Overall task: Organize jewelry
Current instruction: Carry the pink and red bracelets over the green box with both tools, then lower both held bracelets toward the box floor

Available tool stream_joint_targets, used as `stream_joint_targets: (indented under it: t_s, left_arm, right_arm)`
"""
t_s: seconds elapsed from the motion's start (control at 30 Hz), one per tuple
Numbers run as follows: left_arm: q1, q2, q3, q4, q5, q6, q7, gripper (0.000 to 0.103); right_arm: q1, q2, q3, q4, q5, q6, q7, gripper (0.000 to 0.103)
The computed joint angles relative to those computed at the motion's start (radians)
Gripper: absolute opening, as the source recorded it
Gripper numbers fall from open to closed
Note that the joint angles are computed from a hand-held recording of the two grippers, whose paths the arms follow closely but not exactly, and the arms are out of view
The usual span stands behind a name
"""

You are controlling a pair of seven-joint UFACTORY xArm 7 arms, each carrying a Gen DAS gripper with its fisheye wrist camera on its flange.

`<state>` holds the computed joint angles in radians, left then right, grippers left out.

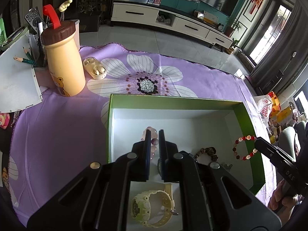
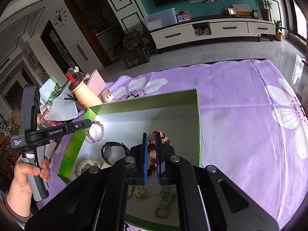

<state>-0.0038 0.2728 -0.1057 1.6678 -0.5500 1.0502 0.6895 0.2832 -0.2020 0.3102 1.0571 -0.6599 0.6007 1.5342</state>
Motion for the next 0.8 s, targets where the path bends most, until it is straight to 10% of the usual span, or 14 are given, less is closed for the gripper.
stream_joint_targets:
  t_s: [0.8]
  left_arm:
    - [-0.006, 0.011, 0.001, 0.005, 0.041, -0.013, -0.015, 0.007]
  right_arm:
    - [0.003, 0.014, -0.017, 0.0, 0.029, 0.029, -0.032, 0.007]
